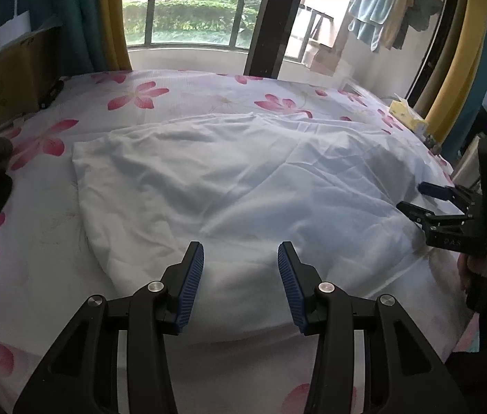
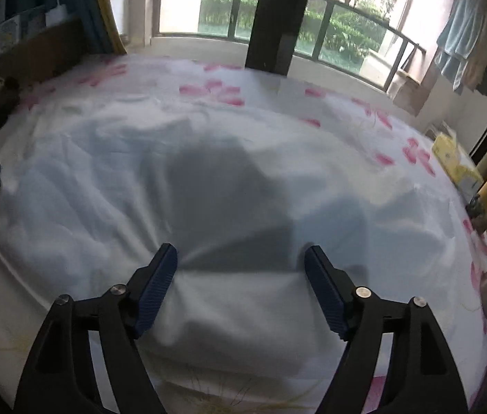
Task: Fold large clothes
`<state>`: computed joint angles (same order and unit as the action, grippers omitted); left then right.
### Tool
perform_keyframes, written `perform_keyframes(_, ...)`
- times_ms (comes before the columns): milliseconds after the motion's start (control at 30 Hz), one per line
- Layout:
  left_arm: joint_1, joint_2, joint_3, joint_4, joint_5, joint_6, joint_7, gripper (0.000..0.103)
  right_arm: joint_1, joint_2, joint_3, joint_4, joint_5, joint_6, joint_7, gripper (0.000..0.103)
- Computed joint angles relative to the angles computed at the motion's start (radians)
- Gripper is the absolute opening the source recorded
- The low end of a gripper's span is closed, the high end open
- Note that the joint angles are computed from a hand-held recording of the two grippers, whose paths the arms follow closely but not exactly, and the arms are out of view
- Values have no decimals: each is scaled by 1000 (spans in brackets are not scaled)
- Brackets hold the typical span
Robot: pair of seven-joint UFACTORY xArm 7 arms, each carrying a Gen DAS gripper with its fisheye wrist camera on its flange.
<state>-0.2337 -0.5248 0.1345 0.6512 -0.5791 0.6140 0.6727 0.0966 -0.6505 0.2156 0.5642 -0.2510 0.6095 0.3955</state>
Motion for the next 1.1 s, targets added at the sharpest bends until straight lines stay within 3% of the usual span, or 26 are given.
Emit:
perform_keyframes(267,-58,-48,-35,-7,-17,-31,-7,48,8,-84,-12,-47,38,40,37,87)
perform_keyframes(667,-131,-18,-89,30,43,-66,-58,48,40,-372,-47,-191,139,143,87,87)
perform_keyframes(933,-168,65,-123,87,63,-108,-81,48,-72,-567,-112,-268,137,260,101,87)
perform_keyframes(1100,-190,119,-135,127,38,-153,-98,48,-110,-584,-168,-288,169,221,71,93)
